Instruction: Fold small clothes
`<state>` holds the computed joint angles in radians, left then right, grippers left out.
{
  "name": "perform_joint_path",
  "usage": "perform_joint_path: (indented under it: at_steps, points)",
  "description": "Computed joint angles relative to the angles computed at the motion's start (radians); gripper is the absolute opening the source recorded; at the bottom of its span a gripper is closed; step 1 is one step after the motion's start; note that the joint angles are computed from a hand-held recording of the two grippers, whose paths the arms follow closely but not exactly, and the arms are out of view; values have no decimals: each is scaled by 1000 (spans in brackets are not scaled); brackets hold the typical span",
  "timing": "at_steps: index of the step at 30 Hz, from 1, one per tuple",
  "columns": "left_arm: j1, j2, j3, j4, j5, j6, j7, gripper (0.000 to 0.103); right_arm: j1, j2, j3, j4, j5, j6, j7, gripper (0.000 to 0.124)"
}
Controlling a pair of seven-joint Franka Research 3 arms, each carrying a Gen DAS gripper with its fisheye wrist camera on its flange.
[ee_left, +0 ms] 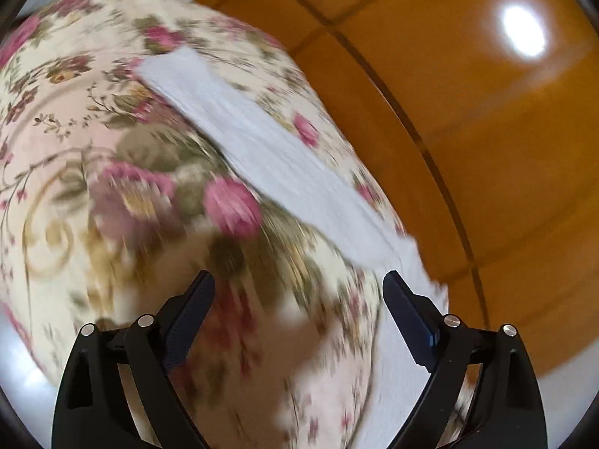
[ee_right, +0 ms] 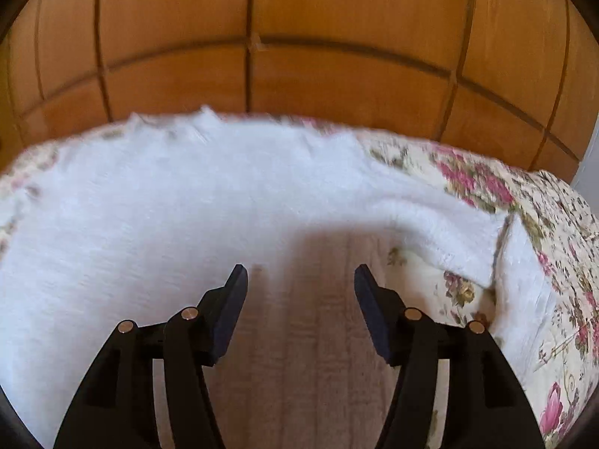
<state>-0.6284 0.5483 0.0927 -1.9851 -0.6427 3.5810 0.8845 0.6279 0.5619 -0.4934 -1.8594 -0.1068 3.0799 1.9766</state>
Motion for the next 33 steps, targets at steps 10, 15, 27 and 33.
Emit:
perform_joint_path:
  at_steps: [10, 15, 27, 33]
  points:
    - [-188, 154, 330, 172, -237, -135, 43, 78, -127, -3, 130, -2, 60, -8, -54, 67]
    - [-233, 230, 445, 229, -227, -209, -31, 63, -99, 2, 105, 3, 63, -13, -46, 67]
    - [-277, 214, 577, 189, -108, -245, -105, 5, -101, 7, 106, 9, 64, -14, -49, 68]
    - [-269, 244, 583, 222, -9, -353, -152, 5, -102, 10, 107, 13, 65, -14, -52, 68]
